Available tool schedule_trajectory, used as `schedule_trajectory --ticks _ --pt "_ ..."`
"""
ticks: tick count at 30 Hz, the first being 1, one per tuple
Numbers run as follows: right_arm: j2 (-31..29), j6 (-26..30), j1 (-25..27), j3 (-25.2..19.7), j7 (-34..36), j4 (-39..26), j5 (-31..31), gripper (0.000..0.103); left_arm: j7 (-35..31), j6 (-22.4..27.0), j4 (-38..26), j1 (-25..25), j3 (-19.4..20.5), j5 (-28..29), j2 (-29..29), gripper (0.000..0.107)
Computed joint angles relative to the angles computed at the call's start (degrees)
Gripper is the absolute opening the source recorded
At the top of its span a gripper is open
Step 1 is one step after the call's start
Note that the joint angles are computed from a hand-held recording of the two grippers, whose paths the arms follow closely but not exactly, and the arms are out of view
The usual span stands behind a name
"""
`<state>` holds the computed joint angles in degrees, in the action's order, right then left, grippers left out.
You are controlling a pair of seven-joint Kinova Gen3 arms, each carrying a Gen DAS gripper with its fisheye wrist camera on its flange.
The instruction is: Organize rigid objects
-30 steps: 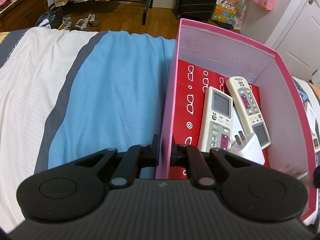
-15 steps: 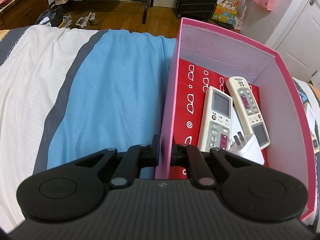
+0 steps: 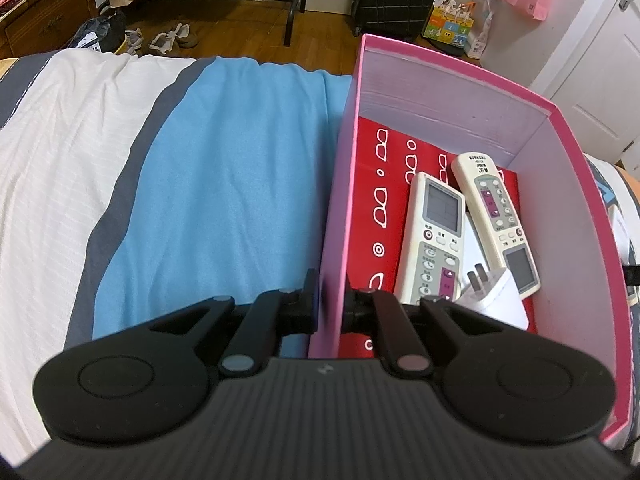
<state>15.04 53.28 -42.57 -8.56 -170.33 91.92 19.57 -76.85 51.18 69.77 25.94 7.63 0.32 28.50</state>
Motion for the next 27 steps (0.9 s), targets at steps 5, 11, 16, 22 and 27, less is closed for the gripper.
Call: schedule_trajectory --ticks 5,11,16,22,27 --pt "3.7 3.2 -5.0 1.0 -1.6 -2.3 8.7 0.05 -0.5 0.1 -0.3 0.0 0.0 0.0 0.3 0.007" --pt "7.1 12.3 -10.1 2.0 0.2 -8.2 14.1 0.026 -0.1 0.3 -0.5 0.5 -0.2 -0.6 0.5 0.007" --pt "5.5 15.2 -13.2 2.2 -3.3 -9.4 17.6 0.01 0.0 0.3 -0.5 0.5 -0.2 -0.6 0.5 0.007" --pt "3.1 17.4 -15.2 0.6 -6.9 -10.4 22.1 0.009 0.0 0.2 -0.4 0.4 -0.1 -0.4 0.5 0.007" --pt "1.9 20.0 -17.0 -0.2 -10.9 -11.8 25.5 0.009 0.2 0.0 -0.1 0.6 -0.2 -0.6 0.3 0.007"
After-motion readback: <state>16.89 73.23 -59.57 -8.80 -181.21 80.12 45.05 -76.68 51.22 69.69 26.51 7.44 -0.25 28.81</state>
